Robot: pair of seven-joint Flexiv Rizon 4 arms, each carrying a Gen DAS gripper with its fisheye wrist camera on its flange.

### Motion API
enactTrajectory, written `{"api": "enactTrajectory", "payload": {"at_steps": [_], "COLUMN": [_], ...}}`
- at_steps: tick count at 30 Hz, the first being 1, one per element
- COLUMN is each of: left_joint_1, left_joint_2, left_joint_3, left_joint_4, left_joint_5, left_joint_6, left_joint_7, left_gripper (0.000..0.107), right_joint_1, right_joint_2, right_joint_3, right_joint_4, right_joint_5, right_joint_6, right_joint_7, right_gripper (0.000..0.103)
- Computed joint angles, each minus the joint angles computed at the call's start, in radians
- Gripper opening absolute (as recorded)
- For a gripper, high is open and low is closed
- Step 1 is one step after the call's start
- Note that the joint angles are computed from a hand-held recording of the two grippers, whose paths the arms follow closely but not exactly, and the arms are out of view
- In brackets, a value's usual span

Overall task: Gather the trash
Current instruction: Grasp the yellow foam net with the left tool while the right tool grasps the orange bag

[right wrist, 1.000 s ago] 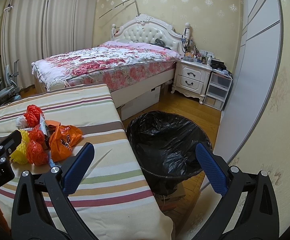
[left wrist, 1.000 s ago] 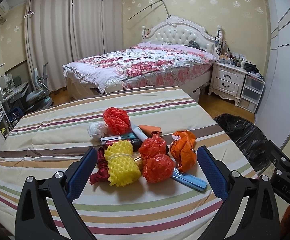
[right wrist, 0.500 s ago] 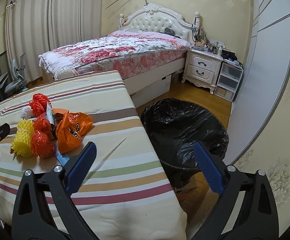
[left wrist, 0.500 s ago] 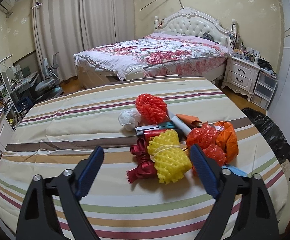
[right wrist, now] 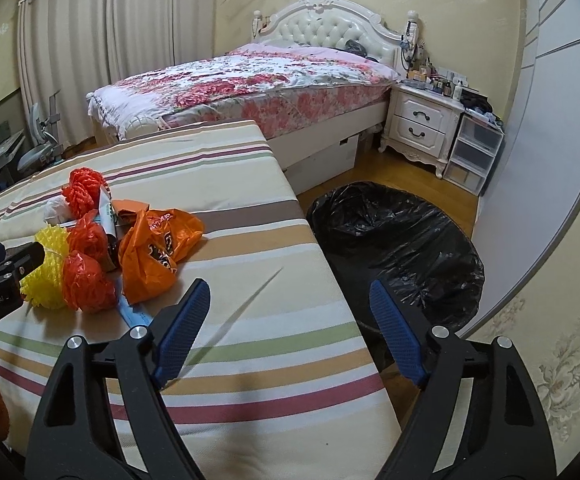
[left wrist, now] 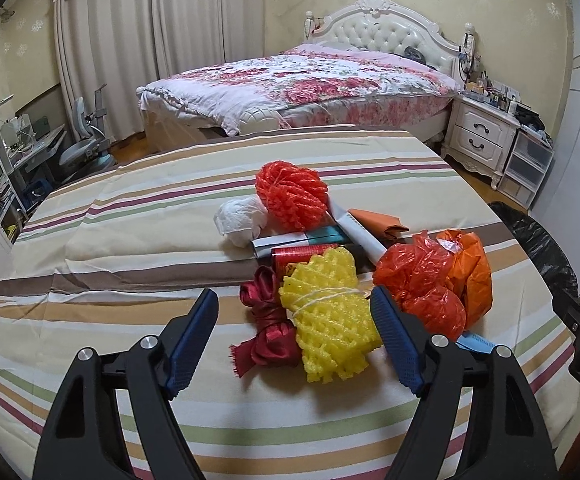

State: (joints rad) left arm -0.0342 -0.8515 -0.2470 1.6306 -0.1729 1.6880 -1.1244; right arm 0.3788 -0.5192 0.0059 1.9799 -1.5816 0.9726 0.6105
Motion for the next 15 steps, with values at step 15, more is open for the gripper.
{"api": "enactTrajectory", "payload": {"at_steps": [15], "left_joint_1": [0.132], "left_joint_2": [0.016], "left_joint_3": [-0.173], "left_joint_4": [0.079], "left_joint_5": [0.042], "left_joint_6": [0.037], "left_joint_7": [0.094], "left_gripper": [0.04], "right_joint_1": [0.005], "right_joint_2": [0.0], "right_joint_3": [-0.002], "right_joint_4": [-0.009], "right_joint_5": [-0.011], "right_joint_6": [0.003], "right_joint_7": [-0.01], "right_gripper": [0.08]}}
